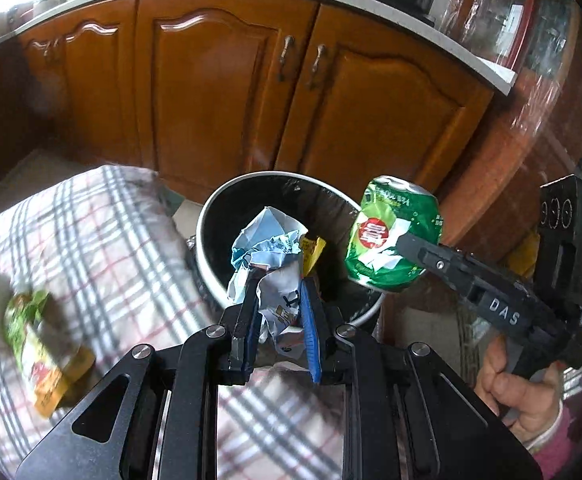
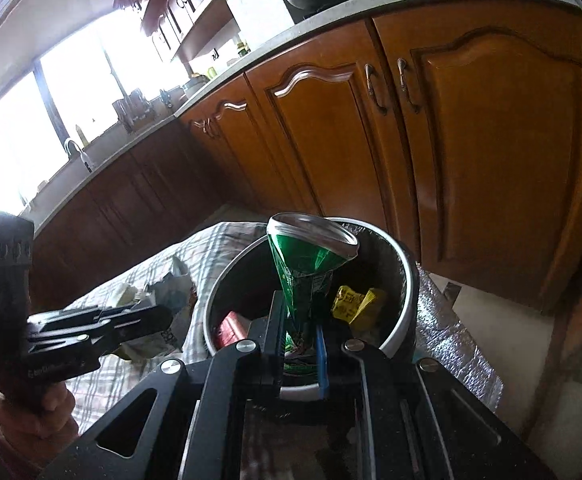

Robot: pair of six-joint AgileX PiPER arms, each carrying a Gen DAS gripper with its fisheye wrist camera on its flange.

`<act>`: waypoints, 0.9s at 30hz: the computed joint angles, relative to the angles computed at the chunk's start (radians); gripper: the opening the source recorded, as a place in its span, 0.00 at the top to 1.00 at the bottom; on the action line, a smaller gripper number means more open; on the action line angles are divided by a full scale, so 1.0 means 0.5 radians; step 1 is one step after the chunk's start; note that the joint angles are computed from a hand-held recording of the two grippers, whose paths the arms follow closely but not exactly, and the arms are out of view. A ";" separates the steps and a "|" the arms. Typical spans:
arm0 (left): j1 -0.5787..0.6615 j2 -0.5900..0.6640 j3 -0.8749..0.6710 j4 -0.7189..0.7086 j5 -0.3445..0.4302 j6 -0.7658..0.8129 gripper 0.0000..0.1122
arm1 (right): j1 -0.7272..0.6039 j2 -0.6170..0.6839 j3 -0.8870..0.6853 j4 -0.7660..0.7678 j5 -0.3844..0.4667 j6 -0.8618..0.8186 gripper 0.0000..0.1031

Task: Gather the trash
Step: 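Carry the wrapper and green can over the bin, then open the left gripper then the right gripper to drop both items into the bin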

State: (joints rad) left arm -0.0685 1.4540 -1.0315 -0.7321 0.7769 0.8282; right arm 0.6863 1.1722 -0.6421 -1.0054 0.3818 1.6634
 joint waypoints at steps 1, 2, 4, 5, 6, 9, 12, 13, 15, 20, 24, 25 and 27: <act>-0.024 0.023 -0.027 0.023 -0.011 -0.026 0.84 | -0.026 0.011 -0.004 0.026 -0.020 -0.044 0.88; -0.055 0.044 -0.052 0.053 -0.028 -0.057 0.84 | -0.054 0.025 -0.012 0.061 -0.040 -0.094 0.88; -0.118 0.098 -0.109 0.119 -0.059 -0.129 0.84 | -0.089 0.047 -0.018 0.099 -0.069 -0.145 0.88; -0.144 0.131 -0.141 0.147 -0.063 -0.165 0.84 | -0.122 0.059 -0.021 0.143 -0.096 -0.204 0.88; -0.166 0.166 -0.177 0.175 -0.060 -0.203 0.84 | -0.140 0.074 -0.027 0.164 -0.110 -0.232 0.88; -0.202 0.228 -0.234 0.223 -0.058 -0.266 0.84 | -0.209 0.115 -0.047 0.280 -0.155 -0.383 0.88; -0.244 0.281 -0.282 0.281 -0.069 -0.342 0.84 | -0.271 0.145 -0.075 0.444 -0.188 -0.584 0.88; -0.263 0.308 -0.310 0.305 -0.071 -0.375 0.84 | -0.291 0.157 -0.084 0.490 -0.194 -0.645 0.88; -0.291 0.351 -0.357 0.355 -0.066 -0.427 0.83 | -0.335 0.190 -0.107 0.636 -0.210 -0.813 0.88; -0.345 0.448 -0.472 0.449 -0.035 -0.542 0.79 | -0.435 0.275 -0.156 0.950 -0.248 -1.169 0.88; -0.375 0.471 -0.507 0.493 -0.049 -0.609 0.70 | -0.537 0.306 -0.159 1.393 -0.322 -1.610 0.83; -0.374 0.467 -0.505 0.498 -0.050 -0.621 0.62 | -0.554 0.302 -0.152 1.467 -0.332 -1.677 0.82; -0.365 0.453 -0.485 0.479 -0.073 -0.608 0.59 | -0.559 0.288 -0.137 1.485 -0.352 -1.680 0.82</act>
